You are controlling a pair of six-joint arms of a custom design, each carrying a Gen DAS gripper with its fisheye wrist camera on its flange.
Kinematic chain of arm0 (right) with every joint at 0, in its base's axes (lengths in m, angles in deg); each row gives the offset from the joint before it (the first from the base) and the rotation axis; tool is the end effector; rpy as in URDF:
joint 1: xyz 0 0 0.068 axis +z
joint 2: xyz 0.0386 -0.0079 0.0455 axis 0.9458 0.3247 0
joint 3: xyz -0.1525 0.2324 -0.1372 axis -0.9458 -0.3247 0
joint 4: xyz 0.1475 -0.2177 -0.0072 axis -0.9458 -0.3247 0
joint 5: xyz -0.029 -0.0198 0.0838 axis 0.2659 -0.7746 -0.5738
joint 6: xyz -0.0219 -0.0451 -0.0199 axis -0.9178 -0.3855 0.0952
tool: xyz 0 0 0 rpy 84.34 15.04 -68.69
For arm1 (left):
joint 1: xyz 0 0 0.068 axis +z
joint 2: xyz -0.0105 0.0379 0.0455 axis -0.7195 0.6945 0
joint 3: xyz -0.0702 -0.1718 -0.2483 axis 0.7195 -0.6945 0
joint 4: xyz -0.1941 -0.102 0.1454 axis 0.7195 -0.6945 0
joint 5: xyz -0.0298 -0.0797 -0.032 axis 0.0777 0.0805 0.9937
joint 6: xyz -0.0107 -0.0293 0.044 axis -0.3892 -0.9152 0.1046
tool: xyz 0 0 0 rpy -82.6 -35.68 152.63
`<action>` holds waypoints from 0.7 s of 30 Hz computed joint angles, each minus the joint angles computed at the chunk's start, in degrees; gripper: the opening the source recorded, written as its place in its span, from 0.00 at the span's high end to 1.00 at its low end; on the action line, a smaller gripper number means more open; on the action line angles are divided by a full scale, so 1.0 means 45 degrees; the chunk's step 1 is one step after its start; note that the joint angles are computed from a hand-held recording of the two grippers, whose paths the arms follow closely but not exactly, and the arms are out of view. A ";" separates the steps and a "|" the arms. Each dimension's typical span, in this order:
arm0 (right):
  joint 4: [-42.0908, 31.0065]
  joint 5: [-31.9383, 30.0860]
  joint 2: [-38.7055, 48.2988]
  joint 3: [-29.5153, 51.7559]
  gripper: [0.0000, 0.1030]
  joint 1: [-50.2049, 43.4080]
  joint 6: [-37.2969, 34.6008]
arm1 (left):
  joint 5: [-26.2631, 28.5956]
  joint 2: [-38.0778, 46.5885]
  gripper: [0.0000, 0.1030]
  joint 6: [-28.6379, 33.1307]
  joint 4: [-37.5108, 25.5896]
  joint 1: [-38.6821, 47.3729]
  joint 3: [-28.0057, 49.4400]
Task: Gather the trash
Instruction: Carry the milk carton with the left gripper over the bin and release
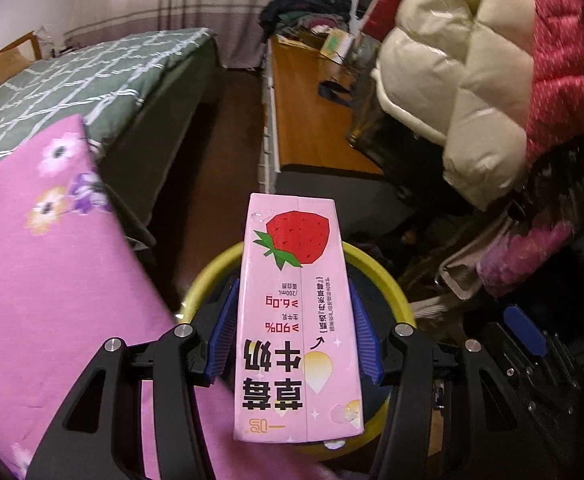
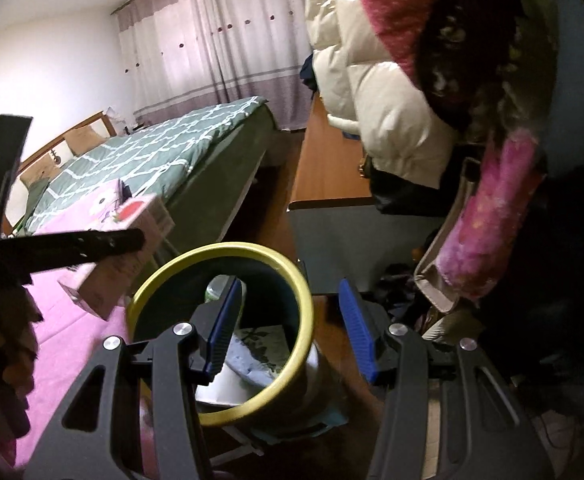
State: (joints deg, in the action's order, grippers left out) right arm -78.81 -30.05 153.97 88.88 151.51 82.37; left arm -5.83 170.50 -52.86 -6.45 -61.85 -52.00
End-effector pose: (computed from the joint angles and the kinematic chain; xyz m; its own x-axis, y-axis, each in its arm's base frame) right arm 0.0784 0.2950 0.0265 -0.5376 0.3241 -0.7785 0.2884 0.9382 0.1914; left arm 0.2532 -0.0814 0.0498 -0.7653 0.2788 -0.5802 0.4530 0.8736 -0.1776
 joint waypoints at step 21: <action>-0.0625 -0.0244 0.0020 0.0515 0.48 0.0486 -0.0036 | 0.2115 -0.3811 0.05 0.3156 0.0949 0.6564 -0.3720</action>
